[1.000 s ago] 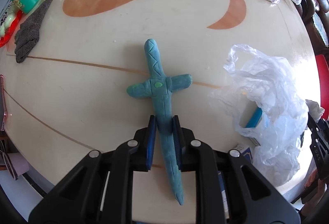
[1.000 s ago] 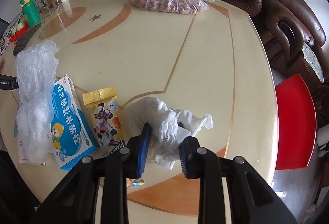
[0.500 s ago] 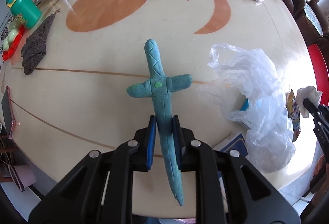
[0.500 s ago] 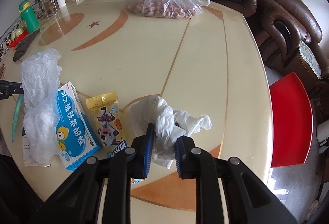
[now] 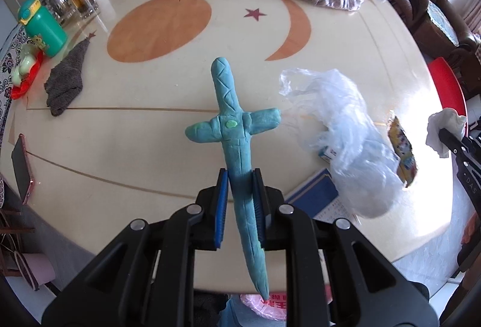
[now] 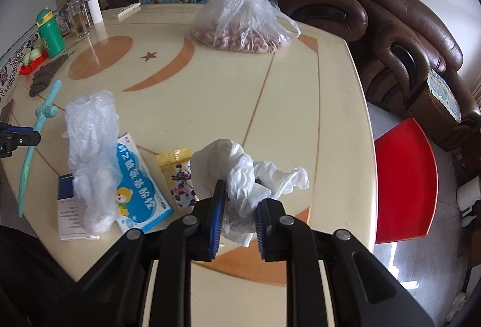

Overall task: Collect trash
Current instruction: 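Lift the clay sword and tissue and carry them toward the wastebasket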

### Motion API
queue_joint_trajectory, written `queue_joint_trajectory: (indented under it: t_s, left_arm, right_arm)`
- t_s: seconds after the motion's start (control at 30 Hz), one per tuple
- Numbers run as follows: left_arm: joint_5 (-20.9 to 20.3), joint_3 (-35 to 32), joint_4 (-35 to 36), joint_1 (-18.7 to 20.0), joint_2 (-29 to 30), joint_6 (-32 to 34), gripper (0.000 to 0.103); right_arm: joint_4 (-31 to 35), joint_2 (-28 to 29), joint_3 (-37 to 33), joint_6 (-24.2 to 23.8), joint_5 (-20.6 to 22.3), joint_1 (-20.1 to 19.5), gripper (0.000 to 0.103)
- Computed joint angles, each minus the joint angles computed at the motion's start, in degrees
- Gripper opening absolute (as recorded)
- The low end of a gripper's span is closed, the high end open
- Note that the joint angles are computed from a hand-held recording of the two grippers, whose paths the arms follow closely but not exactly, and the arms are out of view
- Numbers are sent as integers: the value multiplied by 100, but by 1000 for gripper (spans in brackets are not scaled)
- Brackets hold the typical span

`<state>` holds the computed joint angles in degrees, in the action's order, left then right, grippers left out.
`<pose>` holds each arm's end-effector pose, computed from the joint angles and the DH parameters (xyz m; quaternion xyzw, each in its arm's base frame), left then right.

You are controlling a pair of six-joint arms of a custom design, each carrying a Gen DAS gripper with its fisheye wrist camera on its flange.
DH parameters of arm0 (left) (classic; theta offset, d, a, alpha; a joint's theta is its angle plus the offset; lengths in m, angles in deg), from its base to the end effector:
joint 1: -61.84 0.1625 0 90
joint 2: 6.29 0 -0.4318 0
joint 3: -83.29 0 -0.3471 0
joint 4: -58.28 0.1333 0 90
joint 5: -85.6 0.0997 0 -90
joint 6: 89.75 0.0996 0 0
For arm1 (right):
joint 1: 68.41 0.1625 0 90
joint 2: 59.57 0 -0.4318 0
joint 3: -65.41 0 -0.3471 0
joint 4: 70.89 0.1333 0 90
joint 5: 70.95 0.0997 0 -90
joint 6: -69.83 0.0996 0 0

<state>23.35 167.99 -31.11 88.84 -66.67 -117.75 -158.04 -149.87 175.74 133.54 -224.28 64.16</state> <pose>-0.4379 -0.4248 0.2730 0.3344 0.8885 -0.0201 0.3136 0.3021 -0.2634 0.3955 -0.0507 -0.8392 0.3104 0.4437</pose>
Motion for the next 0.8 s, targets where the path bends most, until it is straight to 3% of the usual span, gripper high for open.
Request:
queue_joint_trajectory:
  t_s: [0.23,0.8]
  left_arm:
    - [-13,111,82,-252,-312,70,17]
    - [-179,557,223,-882,-1080,116,17]
  right_arm:
    - [922,251,-455,797,29,503,19]
    - [2101,992,-1244,1952,363,1555,19]
